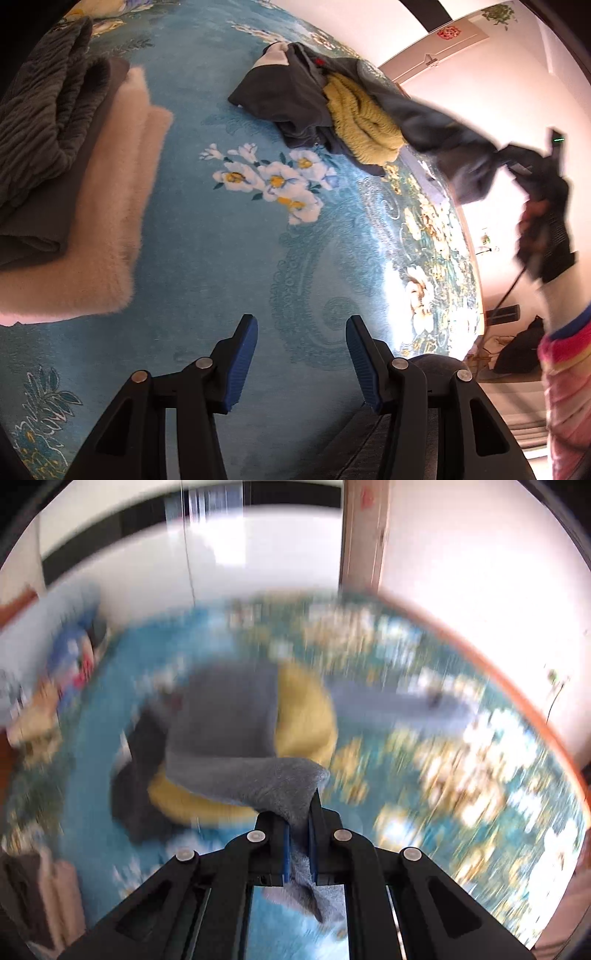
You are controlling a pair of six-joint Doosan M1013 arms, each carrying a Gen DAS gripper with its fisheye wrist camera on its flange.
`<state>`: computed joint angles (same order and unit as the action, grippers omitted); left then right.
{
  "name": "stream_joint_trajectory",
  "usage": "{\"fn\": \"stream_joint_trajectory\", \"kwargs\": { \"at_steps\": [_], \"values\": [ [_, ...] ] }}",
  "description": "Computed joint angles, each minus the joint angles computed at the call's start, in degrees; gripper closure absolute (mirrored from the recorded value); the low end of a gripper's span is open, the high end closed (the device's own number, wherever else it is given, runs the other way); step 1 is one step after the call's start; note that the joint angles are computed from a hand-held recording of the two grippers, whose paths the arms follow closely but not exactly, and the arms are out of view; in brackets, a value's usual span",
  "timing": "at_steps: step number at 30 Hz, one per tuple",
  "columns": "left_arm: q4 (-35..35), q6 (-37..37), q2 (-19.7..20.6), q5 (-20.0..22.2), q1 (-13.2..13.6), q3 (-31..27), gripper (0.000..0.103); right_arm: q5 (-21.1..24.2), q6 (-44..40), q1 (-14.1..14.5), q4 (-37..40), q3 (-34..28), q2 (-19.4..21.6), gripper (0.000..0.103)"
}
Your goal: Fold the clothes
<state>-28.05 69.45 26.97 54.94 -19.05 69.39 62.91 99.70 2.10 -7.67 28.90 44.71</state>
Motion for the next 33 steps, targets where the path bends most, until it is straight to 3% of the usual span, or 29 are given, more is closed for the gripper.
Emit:
{"fn": "stream_joint_trajectory", "kwargs": {
  "at_steps": [4, 7, 10, 15, 18, 20, 23, 30, 33],
  "values": [
    [-0.7, 0.9, -0.5, -1.4, -0.2, 0.0, 0.049, -4.7, -1.1, 0.2, -1.1, -6.3, -1.0, 0.096],
    [-0.5, 0.9, -1.0, -2.6, -0.3, 0.1, 0.049, -4.7, -3.3, 0.6, 0.4, -15.2, 1.4, 0.096],
    [-0.6, 0.6, -1.4, -4.0, -0.2, 0.0, 0.049, -9.8, -5.1, 1.3, 2.5, -15.4, 0.1, 0.096],
    [-4.9, 1.6, -1.2, -7.8, 0.8, -1.1, 0.049, -26.3, -13.9, 1.8, 12.6, 2.4, -11.0, 0.096],
    [-12.7, 2.7, -0.1, -12.0, 2.0, -2.3, 0.044, -32.2, -22.2, 1.7, 21.6, 11.1, -16.4, 0.096],
    [-16.9, 2.8, 1.1, -14.2, 2.6, -3.4, 0.042, -33.0, -25.4, 1.0, 25.3, 16.3, -19.0, 0.096],
    [-17.7, -0.7, 4.4, -14.5, 2.6, -7.7, 0.040, -32.4, -26.1, -0.1, 27.0, 22.5, -21.5, 0.096],
    [-14.9, -12.8, 14.4, -6.3, 1.6, -20.4, 0.040, -28.7, -15.3, -4.2, 23.2, 29.5, -23.3, 0.096],
    [-17.2, -16.6, 17.1, -6.3, 1.3, -22.7, 0.040, -29.2, -12.5, -5.6, 21.6, 31.8, -24.6, 0.096]
  ]
}}
